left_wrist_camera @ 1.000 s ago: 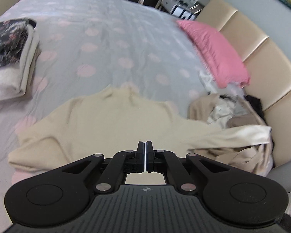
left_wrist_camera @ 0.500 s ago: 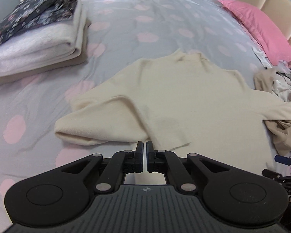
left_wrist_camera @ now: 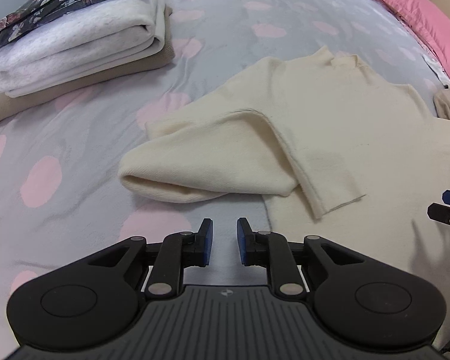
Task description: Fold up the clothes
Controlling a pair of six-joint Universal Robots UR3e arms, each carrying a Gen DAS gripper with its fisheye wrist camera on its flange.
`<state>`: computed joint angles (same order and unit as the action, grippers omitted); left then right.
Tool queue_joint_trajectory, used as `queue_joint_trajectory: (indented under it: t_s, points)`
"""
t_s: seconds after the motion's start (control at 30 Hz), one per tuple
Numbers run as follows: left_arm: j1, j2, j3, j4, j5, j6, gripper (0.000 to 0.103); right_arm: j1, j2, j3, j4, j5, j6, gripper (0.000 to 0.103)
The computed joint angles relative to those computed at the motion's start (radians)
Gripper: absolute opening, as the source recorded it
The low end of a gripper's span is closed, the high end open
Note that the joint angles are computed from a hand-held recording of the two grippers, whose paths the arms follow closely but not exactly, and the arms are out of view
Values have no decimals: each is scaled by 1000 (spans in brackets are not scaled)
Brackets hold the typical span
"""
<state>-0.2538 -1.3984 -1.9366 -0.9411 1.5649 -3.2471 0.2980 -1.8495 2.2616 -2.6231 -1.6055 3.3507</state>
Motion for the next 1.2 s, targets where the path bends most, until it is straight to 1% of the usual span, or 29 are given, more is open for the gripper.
queue_joint_trajectory:
  t_s: [0.13, 0.3, 0.37, 0.47, 0.57, 0.7, 0.77, 0.8, 0.83, 0.87, 0.93, 1.0, 1.07, 1.2]
  points:
    - [27, 20, -25, -6, -5, 16, 16, 11, 124, -73, -46, 59, 10, 53]
    - [61, 35, -42, -25, -16, 33, 16, 3, 264, -182, -78, 164, 18, 53]
    - [75, 41, -49, -30, -18, 38, 16, 11, 325, -235, -105, 186, 31, 53]
    - [93, 44, -47, -41, -20, 42, 16, 37, 403, -319, -107, 189, 38, 53]
    - [102, 43, -41, -45, -19, 42, 16, 78, 443, -370, -110, 177, 18, 53]
    - [106, 39, -35, -47, -15, 42, 16, 119, 492, -414, -125, 209, -5, 53]
    - [105, 38, -32, -47, -9, 38, 17, 147, 535, -453, -125, 202, -6, 51]
    - [104, 37, -31, -46, -5, 35, 17, 156, 554, -474, -111, 202, -15, 49]
    - [105, 37, -29, -47, -4, 35, 17, 164, 575, -493, -101, 199, -15, 42]
    - [106, 36, -28, -48, -2, 34, 17, 172, 595, -511, -91, 195, -15, 37]
    - [105, 37, -26, -45, 3, 40, 17, 186, 617, -532, -77, 173, -19, 16]
    - [102, 36, -21, -43, 10, 41, 17, 188, 608, -533, -72, 156, -21, 6]
    - [101, 39, -19, -40, 15, 40, 17, 171, 560, -513, -67, 162, -21, 6]
    - [95, 48, -17, -45, 27, 35, 17, 131, 440, -486, -35, 136, -57, 6]
